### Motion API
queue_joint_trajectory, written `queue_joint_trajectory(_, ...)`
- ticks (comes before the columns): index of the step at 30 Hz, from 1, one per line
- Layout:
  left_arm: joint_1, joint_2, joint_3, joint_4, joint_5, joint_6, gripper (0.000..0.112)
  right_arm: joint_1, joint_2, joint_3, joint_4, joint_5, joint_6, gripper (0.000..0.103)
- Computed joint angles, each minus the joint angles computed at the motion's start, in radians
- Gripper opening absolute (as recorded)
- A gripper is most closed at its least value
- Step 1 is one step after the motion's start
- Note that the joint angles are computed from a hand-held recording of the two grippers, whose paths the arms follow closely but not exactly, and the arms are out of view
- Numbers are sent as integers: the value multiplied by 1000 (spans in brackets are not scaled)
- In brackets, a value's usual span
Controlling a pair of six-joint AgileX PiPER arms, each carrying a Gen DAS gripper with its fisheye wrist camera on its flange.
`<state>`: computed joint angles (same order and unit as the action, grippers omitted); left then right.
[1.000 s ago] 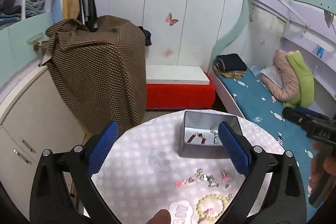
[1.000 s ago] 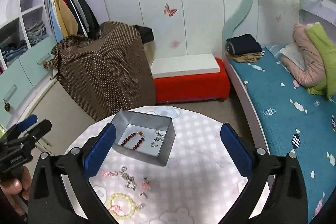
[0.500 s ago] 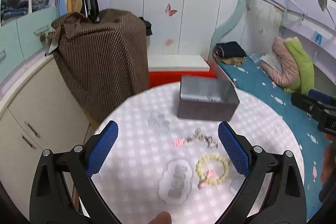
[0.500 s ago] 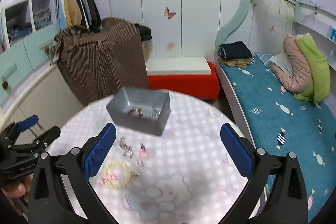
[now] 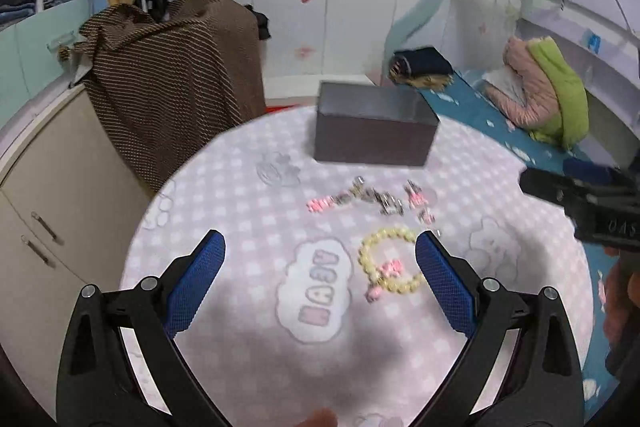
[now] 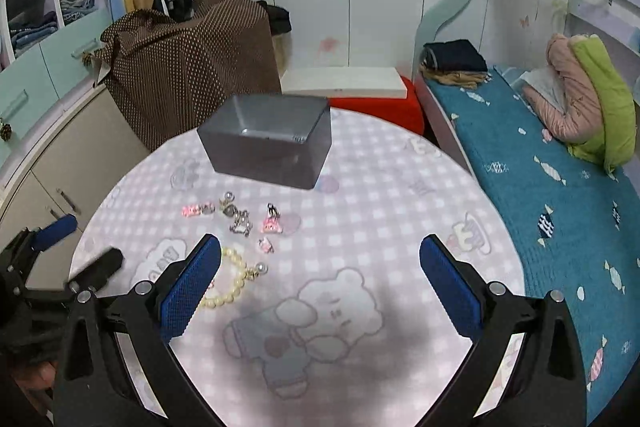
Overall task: Organize jewelry
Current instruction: 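Move both grippers back over the remaining jewelry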
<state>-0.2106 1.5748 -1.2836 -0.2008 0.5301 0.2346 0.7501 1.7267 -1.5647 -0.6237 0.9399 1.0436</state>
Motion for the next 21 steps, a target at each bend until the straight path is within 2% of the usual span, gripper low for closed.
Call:
queue_joint_trajectory(9,-21,116,-20,-33,10,49,95,-18,19,14,43,-8,-29,96)
queue_joint_trajectory(10,-22,133,-32,-39,18,53,92,-21,22,13,51,-7,-35,96)
queue_joint_trajectory(11,-22,148,-43,-42,27,54,83,-25,26,10,61,-6,-44,96)
queue_joint_trajectory(14,-27,207,-104,-18,79,28,73,-34,36,8,80,-8,-59,96)
queue_joint_trajectory(21,-22,238,-133,-88,126,109,67,-45,45,5,100,-11,-83,96)
